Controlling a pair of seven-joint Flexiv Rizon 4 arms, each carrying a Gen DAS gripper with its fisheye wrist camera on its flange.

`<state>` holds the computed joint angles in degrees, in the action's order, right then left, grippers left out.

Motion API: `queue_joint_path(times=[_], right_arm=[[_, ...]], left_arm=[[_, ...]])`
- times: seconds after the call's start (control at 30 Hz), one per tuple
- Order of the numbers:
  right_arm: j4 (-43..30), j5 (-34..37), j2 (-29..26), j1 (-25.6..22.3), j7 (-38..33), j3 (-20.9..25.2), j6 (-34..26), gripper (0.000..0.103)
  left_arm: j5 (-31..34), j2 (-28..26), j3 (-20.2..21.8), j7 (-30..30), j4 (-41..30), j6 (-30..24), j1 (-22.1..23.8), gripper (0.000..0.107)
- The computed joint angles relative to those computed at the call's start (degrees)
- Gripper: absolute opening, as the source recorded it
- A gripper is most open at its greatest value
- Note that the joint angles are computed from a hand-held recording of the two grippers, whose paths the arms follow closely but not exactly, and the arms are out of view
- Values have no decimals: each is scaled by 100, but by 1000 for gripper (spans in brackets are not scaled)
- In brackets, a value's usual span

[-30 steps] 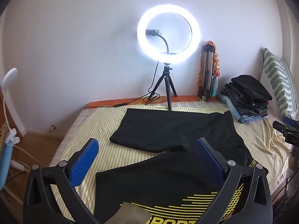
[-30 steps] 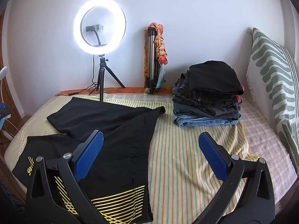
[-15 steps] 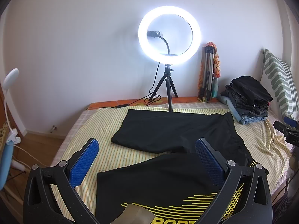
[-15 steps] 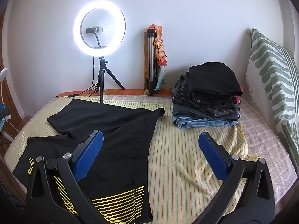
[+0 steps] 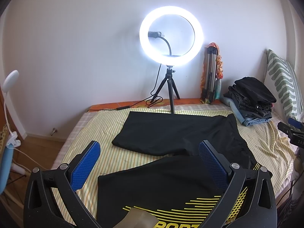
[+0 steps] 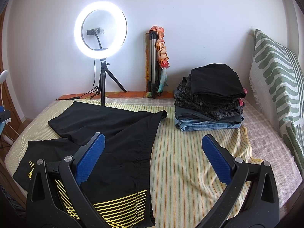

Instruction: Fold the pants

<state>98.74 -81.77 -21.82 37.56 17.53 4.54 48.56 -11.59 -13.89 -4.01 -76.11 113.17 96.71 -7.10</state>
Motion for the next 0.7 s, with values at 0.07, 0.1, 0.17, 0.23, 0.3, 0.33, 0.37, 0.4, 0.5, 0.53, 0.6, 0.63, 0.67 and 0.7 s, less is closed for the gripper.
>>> queue_joint_path(times=[0.07,0.1,0.17,0.23,0.3,0.33,0.37,0.4,0.5,0.53,0.6,0.63,0.67,0.7], right_arm=[[1,-12,-8,1,13,-3,1,103],[0,-11,-9,2,15,-3,-4,103],[0,-12,-10,3,19,-3,-5,103],[-3,-6,-8,2,13,-2,-2,103],[-2,-15,-8,6,20,-3,-8,103],[-4,-20,-9,5,20,-5,-5,103],[-3,-30,-17,3,33,-8,2,103],[-6,-29,-17,-2,26,-8,10,103],[-13,-15,-15,2,14,-6,2,103],[-13,-20,-19,4,19,-8,1,103],[-12,-28,-22,4,29,-11,2,103],[-15,-22,-21,3,23,-9,6,103],[-14,-26,-23,6,29,-10,1,103],[-15,-27,-24,6,28,-11,1,103]], left_arm=[[14,6,7,-2,5,7,-14,103],[18,7,10,-4,4,5,-19,103],[24,8,27,-20,0,-1,-39,103],[38,7,52,-36,-1,2,-61,103],[39,8,36,-31,1,3,-45,103],[46,7,53,-41,-3,1,-61,103],[48,7,53,-43,-3,1,-60,103],[40,7,31,-36,-3,-3,-41,103],[41,10,19,-32,4,5,-29,103],[36,11,7,-30,5,3,-23,103],[46,6,42,-45,-4,0,-53,103],[47,6,41,-46,-4,0,-53,103],[58,2,70,-60,-12,2,-78,103],[43,6,21,-39,-4,-1,-34,103]])
